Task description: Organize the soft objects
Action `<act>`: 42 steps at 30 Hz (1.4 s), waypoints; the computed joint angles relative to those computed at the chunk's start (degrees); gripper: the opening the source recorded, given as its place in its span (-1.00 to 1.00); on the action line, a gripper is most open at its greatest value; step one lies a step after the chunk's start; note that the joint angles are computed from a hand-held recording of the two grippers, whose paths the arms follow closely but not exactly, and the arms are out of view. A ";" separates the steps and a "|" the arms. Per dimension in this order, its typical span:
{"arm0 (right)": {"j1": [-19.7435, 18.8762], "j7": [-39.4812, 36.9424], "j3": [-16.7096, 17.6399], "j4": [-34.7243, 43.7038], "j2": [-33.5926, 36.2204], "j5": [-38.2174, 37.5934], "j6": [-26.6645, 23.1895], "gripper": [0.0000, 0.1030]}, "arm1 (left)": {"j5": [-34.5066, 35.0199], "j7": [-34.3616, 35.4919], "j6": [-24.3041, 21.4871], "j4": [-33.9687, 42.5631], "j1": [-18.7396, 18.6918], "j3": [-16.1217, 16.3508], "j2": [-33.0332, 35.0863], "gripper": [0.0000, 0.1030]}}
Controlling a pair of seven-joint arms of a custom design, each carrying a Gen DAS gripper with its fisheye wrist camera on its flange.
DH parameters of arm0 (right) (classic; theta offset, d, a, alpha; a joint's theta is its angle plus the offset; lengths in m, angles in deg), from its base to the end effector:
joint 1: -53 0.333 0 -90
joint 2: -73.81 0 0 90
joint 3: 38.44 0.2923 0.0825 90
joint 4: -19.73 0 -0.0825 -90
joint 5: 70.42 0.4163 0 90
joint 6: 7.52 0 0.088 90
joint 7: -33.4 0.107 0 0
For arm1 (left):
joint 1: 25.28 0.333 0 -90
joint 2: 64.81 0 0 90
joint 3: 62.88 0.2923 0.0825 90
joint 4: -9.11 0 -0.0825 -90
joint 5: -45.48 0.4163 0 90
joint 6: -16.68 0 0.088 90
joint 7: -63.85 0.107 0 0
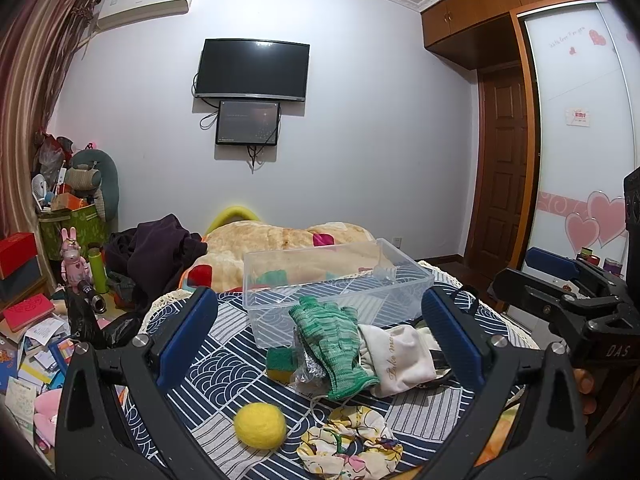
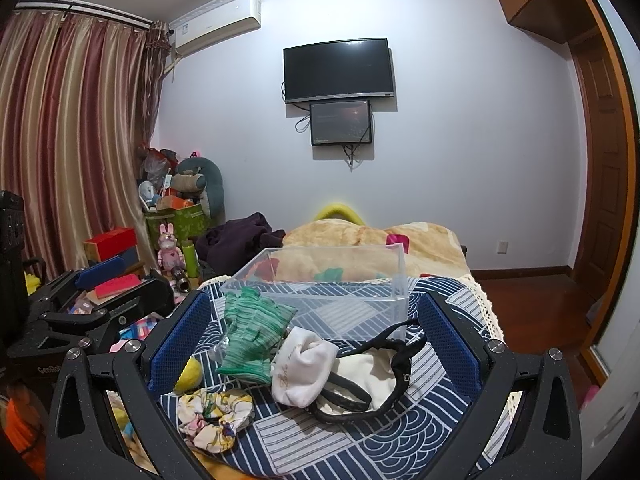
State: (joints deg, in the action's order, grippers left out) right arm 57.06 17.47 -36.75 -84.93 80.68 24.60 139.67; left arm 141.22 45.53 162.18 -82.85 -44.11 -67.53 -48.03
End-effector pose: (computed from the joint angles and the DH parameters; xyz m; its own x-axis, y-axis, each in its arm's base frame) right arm 0.6602 0.0498 0.4855 0.6392 -0.7690 -0.0056 -0.2052 -0.1636 -0.9649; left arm 0.6529 -0.2899 0.4888 0.2173 -0.9737 0.0688 -0.2041 -0.1142 -0.9723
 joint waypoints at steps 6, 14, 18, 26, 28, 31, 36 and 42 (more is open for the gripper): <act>-0.04 0.33 0.00 0.08 0.16 -0.33 0.03 1.00 | -0.84 1.18 0.69 0.33 0.12 0.01 0.32 1.00; -0.71 9.17 0.36 4.21 4.89 -8.16 3.33 1.00 | -11.42 6.91 5.40 -0.93 2.83 0.61 1.84 1.00; -1.60 14.42 0.96 6.47 7.62 -12.53 5.35 1.00 | -17.24 10.33 5.46 -2.51 3.57 1.02 2.48 1.00; -3.18 27.24 1.74 9.66 11.73 -23.47 5.71 0.67 | -27.92 16.77 9.63 -4.06 5.61 1.64 4.96 0.48; -3.30 31.45 1.74 10.84 13.19 -27.35 4.94 0.50 | -29.41 17.90 10.77 -4.21 5.73 1.95 5.54 0.33; -3.11 38.61 1.53 12.79 15.56 -34.12 3.12 0.07 | -31.96 20.26 12.59 -4.52 6.12 2.07 6.19 0.00; -4.87 42.06 2.92 13.94 16.93 -37.48 -0.18 -0.68 | -33.01 20.54 13.76 -4.96 5.24 3.35 6.05 -0.12; -6.98 34.10 4.93 10.34 13.49 -29.42 2.40 -0.79 | -29.43 17.88 12.10 -4.99 4.07 3.98 4.71 -0.13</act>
